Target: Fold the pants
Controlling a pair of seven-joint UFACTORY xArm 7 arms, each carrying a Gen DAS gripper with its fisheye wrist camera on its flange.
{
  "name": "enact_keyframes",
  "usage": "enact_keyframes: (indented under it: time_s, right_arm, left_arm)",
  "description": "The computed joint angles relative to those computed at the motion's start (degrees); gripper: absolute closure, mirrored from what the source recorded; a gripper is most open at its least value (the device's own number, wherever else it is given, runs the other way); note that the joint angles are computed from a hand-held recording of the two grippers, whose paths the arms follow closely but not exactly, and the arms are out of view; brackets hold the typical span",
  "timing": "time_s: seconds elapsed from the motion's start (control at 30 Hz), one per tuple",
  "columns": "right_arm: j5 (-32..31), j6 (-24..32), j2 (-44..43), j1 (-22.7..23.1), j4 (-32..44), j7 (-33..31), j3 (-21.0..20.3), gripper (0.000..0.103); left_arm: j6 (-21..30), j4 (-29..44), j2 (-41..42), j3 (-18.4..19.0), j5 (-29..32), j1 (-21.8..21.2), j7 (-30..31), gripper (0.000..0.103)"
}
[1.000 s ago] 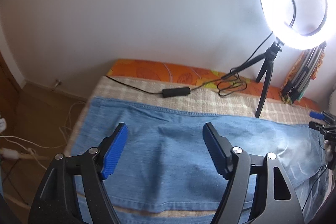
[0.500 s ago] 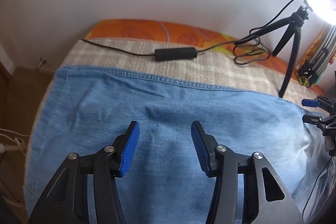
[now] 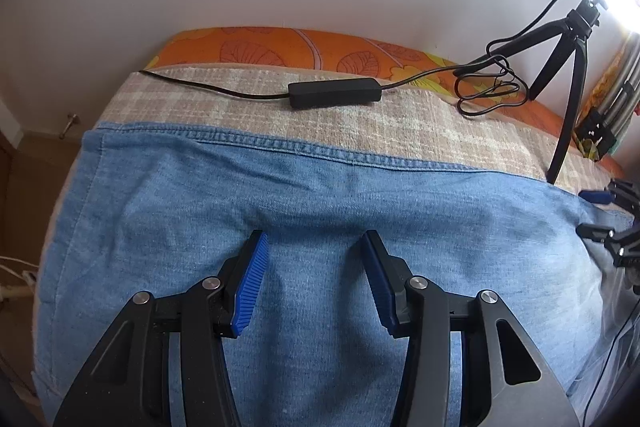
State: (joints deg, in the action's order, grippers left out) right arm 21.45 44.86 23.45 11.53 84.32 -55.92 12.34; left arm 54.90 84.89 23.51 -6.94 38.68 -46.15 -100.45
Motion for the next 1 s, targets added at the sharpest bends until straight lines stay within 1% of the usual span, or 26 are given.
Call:
enact_keyframes:
  time_s: [0.07, 0.1, 0.2, 0.27, 0.3, 0.33, 0.4, 0.5, 0.6, 0.67, 0.73, 0.83, 0.93, 1.0]
  right_arm:
    - [-0.42, -0.73, -1.04, 0.11, -1.40, -1.09, 0.12, 0.055]
    - [-0.41, -0.33, -1.07, 0.08, -1.31, -1.27, 0.13, 0.057]
    - [-0.25, 0.76, -1.01, 0.15, -0.89, -0.82, 0.01, 0.071]
    - [-0.74, -1.03, -1.91, 0.65, -2.12, -0.19, -0.31, 0.092]
    - [-1.20, -2.45, -2.75, 0.98, -3.20, 0.41, -0.55, 0.095]
    - [-1.29, -4.10, -4.01, 1.08, -4.67, 0.70, -0.63, 0.098]
    - [1.10, -5.59, -7.01, 0.02, -7.57, -1.15, 0.07, 0.100]
    - [6.86, -6.70, -12.73, -1.25, -12.51, -5.80, 0.57, 0.101]
    - [12.62, -8.00, -19.92, -0.84, -19.10, -11.88, -0.38, 0.102]
    - [15.77, -8.13, -24.85, 0.24, -23.86, -15.86, -1.70, 0.102]
    - [16.90, -8.25, -28.08, 1.82, -27.36, -17.48, -2.98, 0.102]
    - [18.33, -7.20, -31.76, 4.00, -31.76, -19.44, -5.27, 0.102]
    - [18.76, -9.26, -34.36, 6.19, -35.66, -21.97, -6.49, 0.102]
    - [18.26, -9.15, -35.81, 7.24, -37.45, -22.57, -7.27, 0.102]
  left_arm:
    - [-0.63, -0.39, -0.15, 0.06, 0.03, 0.27, 0.21, 0.056]
    - [-1.41, -0.98, -0.53, 0.07, -0.07, 0.52, 0.05, 0.056]
    - [-5.47, -4.56, -3.24, 0.01, -0.58, 1.70, -2.29, 0.055]
    - [-6.74, -7.11, -5.65, 0.07, -0.10, 2.26, -5.00, 0.052]
    - [-6.94, -8.48, -7.17, 0.07, 0.33, 2.57, -6.91, 0.049]
    - [-7.00, -9.44, -8.27, -0.18, 0.65, 3.00, -8.35, 0.048]
    - [-7.69, -11.42, -10.48, -0.75, 0.94, 4.36, -10.75, 0.048]
    - [-8.12, -12.04, -11.65, -1.88, 0.70, 6.37, -11.42, 0.048]
    - [-8.97, -10.84, -11.07, -2.59, -0.08, 7.50, -10.92, 0.042]
    - [-10.70, -9.92, -10.06, -2.66, -0.97, 8.10, -10.63, 0.041]
    - [-11.48, -9.72, -9.80, -2.92, -2.81, 8.29, -9.65, 0.037]
    - [-11.85, -7.58, -7.39, -2.87, -6.83, 8.65, -6.76, 0.037]
    - [-11.64, -6.36, -5.65, -2.50, -11.76, 8.99, -4.61, 0.035]
    - [-11.77, -6.12, -4.88, -2.07, -14.13, 9.07, -4.08, 0.035]
